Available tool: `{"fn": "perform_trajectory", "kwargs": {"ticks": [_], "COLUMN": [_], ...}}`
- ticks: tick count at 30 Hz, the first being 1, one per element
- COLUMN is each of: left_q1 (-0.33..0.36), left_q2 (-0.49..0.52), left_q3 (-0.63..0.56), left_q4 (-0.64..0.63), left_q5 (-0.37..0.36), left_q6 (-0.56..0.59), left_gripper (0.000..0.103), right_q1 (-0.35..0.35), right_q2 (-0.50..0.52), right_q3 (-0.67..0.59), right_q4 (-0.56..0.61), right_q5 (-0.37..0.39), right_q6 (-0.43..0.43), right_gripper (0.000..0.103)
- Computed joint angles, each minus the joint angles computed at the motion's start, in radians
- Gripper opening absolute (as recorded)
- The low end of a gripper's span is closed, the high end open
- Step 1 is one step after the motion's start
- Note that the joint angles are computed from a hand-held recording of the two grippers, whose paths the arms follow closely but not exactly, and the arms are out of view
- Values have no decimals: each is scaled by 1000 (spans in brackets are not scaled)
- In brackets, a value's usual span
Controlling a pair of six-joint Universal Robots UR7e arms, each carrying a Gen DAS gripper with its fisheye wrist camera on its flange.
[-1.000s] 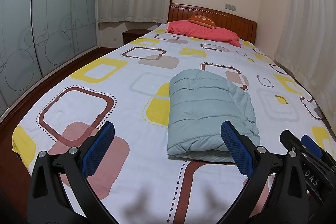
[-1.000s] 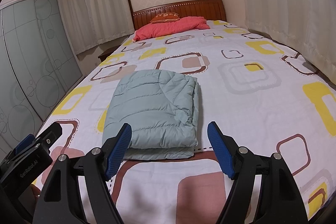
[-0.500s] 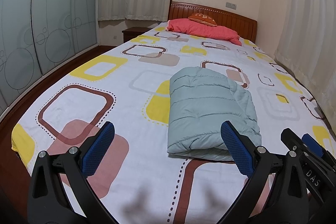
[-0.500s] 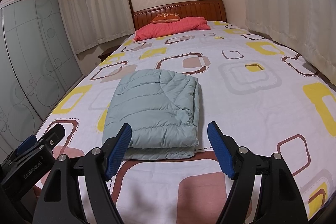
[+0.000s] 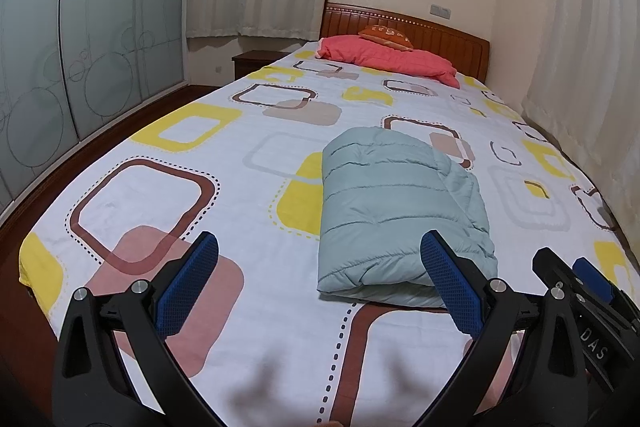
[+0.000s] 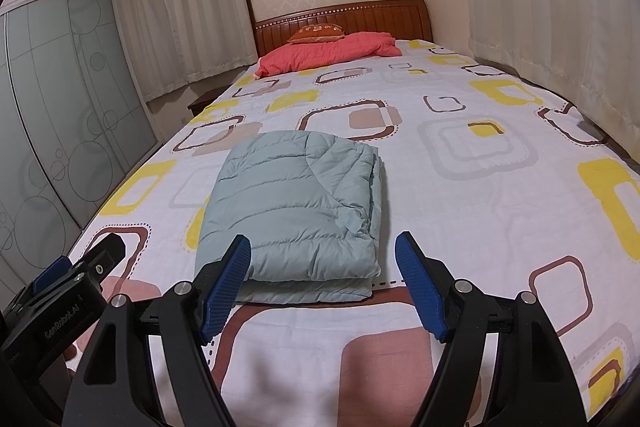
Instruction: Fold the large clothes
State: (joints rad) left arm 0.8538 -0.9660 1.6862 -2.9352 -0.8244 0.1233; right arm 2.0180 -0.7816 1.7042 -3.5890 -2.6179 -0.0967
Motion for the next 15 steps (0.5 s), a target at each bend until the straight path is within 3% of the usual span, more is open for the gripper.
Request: {"fn": "perform_trajectory", "kwargs": {"ticks": [15], "left_q1": [3], "left_q2": [17], "left_q3": [-10], "left_q4": [-22], "left_q5": [-14], "left_q6": [38], "left_gripper": [101], "right_q1": [-4], "right_q2": [8], "right_q3": [-7], "right_q4": [5], "right_q5": [3], "right_q6": [1], "right_gripper": [74]}}
